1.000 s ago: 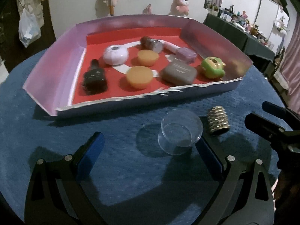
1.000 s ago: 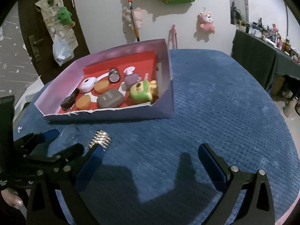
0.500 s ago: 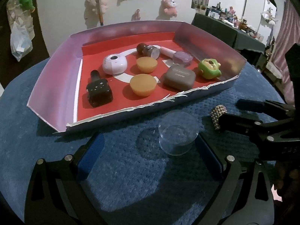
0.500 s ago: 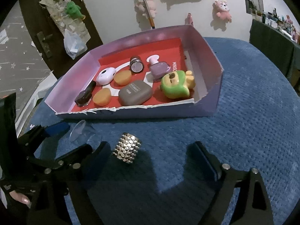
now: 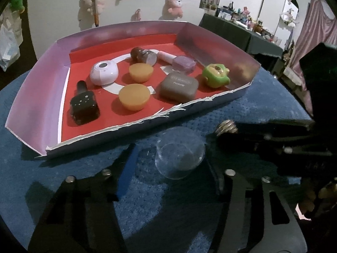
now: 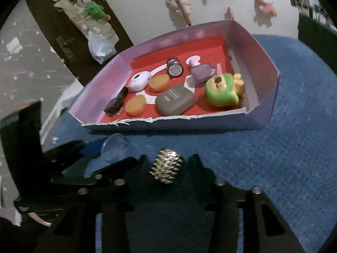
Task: Organize rigid objects
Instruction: 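Grasp the clear round lid with the left gripper while the right grasps the studded silver tube, then carry the clear lid and silver tube into the red box with both grippers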
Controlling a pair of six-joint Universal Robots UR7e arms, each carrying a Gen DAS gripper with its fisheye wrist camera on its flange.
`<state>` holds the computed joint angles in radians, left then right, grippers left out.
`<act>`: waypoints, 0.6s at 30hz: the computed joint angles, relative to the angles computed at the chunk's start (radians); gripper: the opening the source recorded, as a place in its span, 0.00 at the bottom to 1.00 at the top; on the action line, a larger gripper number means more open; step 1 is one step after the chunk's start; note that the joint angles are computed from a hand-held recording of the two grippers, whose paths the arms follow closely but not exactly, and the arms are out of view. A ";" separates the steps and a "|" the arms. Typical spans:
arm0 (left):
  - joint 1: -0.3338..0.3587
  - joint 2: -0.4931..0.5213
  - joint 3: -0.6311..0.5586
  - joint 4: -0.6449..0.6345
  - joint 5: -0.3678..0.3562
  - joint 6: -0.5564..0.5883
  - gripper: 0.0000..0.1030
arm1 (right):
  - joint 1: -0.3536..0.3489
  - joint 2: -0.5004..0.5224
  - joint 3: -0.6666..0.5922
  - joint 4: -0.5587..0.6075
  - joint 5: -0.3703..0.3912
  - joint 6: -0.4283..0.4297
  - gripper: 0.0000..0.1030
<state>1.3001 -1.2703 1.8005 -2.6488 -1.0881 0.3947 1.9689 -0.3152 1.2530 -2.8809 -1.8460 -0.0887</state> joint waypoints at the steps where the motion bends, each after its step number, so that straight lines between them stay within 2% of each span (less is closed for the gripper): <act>1: 0.006 -0.003 -0.005 0.018 -0.033 -0.001 0.38 | -0.006 -0.003 0.001 0.016 0.030 -0.002 0.32; 2: 0.008 -0.007 -0.005 0.024 -0.048 -0.004 0.38 | -0.004 0.000 0.002 0.012 0.033 -0.008 0.30; 7: -0.012 -0.024 0.024 -0.015 -0.025 0.010 0.37 | 0.002 -0.015 0.024 -0.029 0.037 -0.009 0.28; 13: -0.026 -0.053 0.041 -0.039 -0.033 0.004 0.37 | 0.021 -0.050 0.063 -0.109 0.008 -0.041 0.27; 18: -0.034 -0.070 0.055 -0.048 -0.037 0.005 0.37 | 0.026 -0.060 0.080 -0.125 0.000 -0.052 0.27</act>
